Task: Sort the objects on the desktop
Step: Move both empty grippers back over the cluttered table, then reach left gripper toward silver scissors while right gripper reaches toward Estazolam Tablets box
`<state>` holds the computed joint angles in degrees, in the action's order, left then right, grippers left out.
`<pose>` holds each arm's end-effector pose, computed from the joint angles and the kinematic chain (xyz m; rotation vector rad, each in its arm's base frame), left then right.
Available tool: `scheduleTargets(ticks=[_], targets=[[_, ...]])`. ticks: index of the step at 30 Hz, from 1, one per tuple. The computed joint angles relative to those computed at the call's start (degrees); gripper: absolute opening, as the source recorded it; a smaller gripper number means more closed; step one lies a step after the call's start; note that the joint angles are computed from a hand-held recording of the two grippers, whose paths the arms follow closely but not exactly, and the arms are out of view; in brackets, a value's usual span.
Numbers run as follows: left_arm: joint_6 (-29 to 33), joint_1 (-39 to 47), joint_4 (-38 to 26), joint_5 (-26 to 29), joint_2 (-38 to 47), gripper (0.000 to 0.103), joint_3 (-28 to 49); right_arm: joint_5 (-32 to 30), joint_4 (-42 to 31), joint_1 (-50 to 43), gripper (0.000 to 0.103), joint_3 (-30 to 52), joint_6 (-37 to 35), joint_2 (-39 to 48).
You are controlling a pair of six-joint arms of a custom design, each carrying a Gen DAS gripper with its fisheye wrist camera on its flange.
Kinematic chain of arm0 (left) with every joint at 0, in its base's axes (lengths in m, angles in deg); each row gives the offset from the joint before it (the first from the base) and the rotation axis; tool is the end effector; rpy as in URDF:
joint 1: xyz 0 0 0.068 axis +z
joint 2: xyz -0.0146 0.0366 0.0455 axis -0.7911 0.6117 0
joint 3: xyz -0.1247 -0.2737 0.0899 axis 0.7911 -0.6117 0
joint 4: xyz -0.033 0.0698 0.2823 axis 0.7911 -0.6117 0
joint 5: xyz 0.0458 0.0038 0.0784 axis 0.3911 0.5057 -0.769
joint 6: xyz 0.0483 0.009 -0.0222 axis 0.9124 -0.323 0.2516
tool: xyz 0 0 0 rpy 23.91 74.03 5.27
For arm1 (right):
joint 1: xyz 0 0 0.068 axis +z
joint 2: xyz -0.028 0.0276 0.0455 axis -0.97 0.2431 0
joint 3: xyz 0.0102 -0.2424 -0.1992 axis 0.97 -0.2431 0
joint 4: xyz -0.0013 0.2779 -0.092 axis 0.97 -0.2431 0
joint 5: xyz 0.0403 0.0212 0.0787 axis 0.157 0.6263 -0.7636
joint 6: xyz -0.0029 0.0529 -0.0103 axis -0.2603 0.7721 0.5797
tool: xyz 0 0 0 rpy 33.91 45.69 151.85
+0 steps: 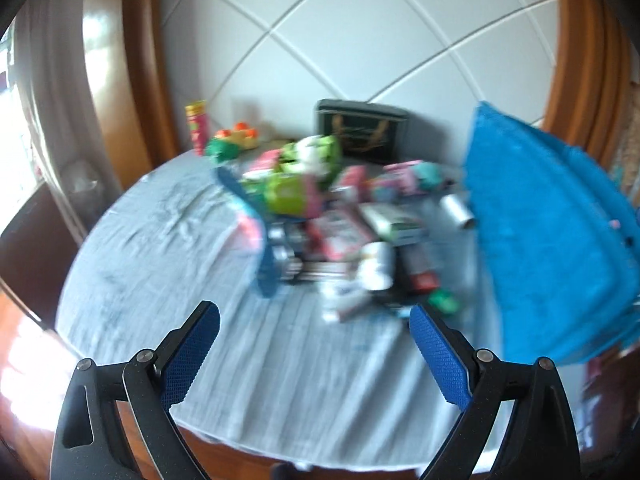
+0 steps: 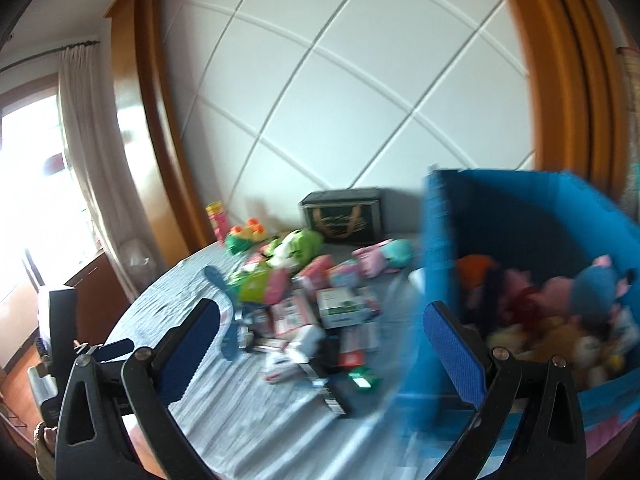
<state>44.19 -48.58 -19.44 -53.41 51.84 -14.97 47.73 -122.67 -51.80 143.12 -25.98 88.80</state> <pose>0.2578 0.0085 0.3994 0.3094 2.3379 -0.1340 0.1351 0.0461 0.4564 0.2107 2.0161 0.1304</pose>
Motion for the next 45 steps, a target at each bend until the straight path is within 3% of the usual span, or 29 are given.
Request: scheduleTargets(ticks=[3, 7, 11, 16, 22, 27, 34, 38, 45], targets=[[6.3, 7.3, 2.4, 4.0, 6.0, 0.097, 1.8, 7.6, 4.4, 9.5, 0.103, -0.5, 6.1, 7.1], [11.0, 11.9, 3.7, 6.6, 13.3, 0.097, 4.2, 12.4, 9.0, 13.8, 0.103, -1.5, 11.1, 13.3], [12.6, 12.1, 4.7, 6.2, 18.5, 0.097, 4.4, 5.9, 11.7, 11.1, 0.103, -4.8, 15.5, 18.1], [9.8, 9.0, 6.1, 3.5, 23.9, 0.097, 4.6, -4.3, 11.9, 4.6, 0.103, -9.1, 19.4, 24.8], [5.8, 2.5, 7.3, -2.0, 31.1, 0.094, 8.6, -13.8, 19.2, -3.7, 0.103, -14.1, 17.4, 30.3], [-1.4, -3.7, 5.8, -4.5, 40.7, 0.089, 18.2, -19.8, 22.3, -10.1, 0.103, -14.2, 12.5, 35.0], [-7.9, -9.3, 1.8, -5.7, 56.6, 0.081, 36.0, -22.2, 21.3, -15.2, 0.103, -10.3, 8.2, 40.7], [-4.4, -11.2, 2.2, -12.5, 64.7, 0.081, 45.5, -21.3, 21.0, -16.3, 0.103, -8.4, 7.2, 43.2], [3.8, -6.4, 8.1, -19.1, 65.2, 0.079, 43.2, -19.2, 18.5, -15.8, 0.103, 2.4, 6.5, 51.3]])
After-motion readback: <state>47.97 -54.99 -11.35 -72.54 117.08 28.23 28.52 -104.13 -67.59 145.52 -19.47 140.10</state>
